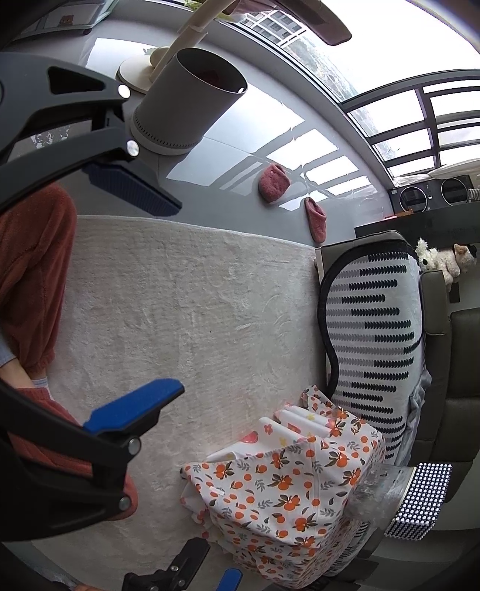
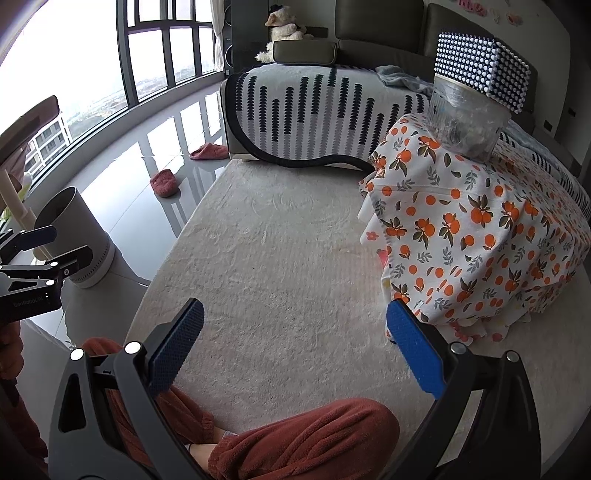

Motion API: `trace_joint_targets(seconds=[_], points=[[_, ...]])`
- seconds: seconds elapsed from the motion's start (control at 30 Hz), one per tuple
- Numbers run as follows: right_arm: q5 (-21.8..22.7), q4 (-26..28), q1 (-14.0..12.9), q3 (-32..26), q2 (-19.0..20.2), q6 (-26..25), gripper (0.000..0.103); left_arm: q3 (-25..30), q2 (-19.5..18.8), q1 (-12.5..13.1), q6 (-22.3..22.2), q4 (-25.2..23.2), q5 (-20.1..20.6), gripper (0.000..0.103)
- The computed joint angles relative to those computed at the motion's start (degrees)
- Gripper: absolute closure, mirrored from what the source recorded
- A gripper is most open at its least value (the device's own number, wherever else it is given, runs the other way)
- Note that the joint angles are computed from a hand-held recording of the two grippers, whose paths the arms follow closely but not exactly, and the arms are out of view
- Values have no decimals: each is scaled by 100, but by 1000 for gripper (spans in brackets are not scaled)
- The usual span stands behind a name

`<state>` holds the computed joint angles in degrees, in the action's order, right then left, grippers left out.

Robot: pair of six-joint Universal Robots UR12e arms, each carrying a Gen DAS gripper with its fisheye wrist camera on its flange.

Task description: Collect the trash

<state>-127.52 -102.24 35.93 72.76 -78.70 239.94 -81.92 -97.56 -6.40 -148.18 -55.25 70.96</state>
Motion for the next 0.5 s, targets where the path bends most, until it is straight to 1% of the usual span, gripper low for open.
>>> trace_joint_targets(seconds=[0.23, 0.5], points=[[-30, 28, 11, -46, 21, -25, 7, 37, -6, 29, -29, -92, -81, 14], [-8, 37, 8, -66, 30, -37, 7, 13, 2, 35, -34, -28, -62, 14]])
